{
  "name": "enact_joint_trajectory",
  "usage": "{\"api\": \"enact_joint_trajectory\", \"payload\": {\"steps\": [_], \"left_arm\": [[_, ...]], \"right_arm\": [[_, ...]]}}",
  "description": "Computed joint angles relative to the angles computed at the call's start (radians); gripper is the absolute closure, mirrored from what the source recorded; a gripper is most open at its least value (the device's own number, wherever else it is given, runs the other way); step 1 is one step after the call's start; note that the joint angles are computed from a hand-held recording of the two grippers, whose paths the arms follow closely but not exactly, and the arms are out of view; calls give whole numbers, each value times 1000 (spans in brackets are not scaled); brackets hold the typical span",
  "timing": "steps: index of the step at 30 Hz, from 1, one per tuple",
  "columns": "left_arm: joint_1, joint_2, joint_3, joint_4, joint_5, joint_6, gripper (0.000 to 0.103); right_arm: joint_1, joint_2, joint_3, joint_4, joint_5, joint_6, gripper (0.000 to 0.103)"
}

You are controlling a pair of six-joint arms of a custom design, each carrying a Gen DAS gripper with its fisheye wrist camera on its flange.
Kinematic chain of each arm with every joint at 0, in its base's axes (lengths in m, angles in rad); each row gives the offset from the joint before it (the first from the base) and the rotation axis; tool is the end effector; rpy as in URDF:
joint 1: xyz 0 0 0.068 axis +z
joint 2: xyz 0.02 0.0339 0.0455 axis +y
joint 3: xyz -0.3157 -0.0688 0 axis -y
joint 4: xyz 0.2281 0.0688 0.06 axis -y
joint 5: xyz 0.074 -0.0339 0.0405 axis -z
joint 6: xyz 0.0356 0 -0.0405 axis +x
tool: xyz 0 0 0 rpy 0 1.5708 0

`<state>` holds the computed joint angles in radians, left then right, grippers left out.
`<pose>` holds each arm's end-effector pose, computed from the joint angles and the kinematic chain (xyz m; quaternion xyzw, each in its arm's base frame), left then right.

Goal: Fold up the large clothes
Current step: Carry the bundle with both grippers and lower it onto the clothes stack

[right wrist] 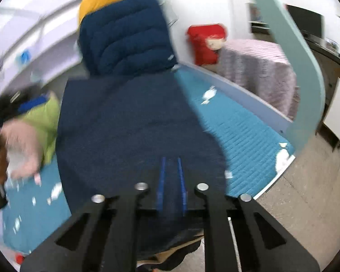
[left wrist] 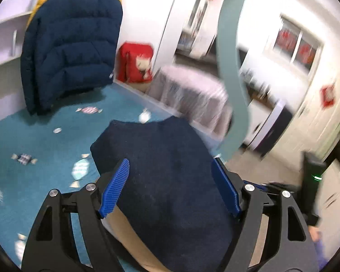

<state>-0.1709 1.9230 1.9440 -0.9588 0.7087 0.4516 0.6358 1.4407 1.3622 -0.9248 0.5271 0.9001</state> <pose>0.4055 -0.0935 0.3931 0.3758 0.8154 -0.2857 0.3352 0.2258 0.1444 0.3801 0.1944 0.9092 0.0079 0.3682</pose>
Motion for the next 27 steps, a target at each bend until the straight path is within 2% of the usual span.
{"api": "enact_joint_trajectory", "payload": {"steps": [2,4,6,9,17,22,23,25,27], "left_arm": [[-47,48,19,36,-110,-13,27],[-92,77,-2,110,-251,-10,27],[-113,137,40,98,-339,-4,27],[-97,222,132,46,-302,-18,28],[-98,294,156,82,-332,-34,28],[-82,270,113,115,-306,-40,28],[-75,252,83,143,-288,-42,28],[-63,227,47,169,-265,-43,27],[-46,207,24,176,-230,-44,27]], "right_arm": [[-51,74,-3,11,-56,-25,98],[-99,96,-67,85,-137,-44,102],[-150,112,-131,167,-189,-75,103],[-193,129,-182,234,-226,-87,103],[-221,136,-253,351,-276,-96,103],[-189,158,-202,308,-240,-77,103],[-170,157,-175,274,-202,-73,103],[-133,145,-133,217,-150,-58,96],[-75,107,-101,173,-85,-27,96]]}}
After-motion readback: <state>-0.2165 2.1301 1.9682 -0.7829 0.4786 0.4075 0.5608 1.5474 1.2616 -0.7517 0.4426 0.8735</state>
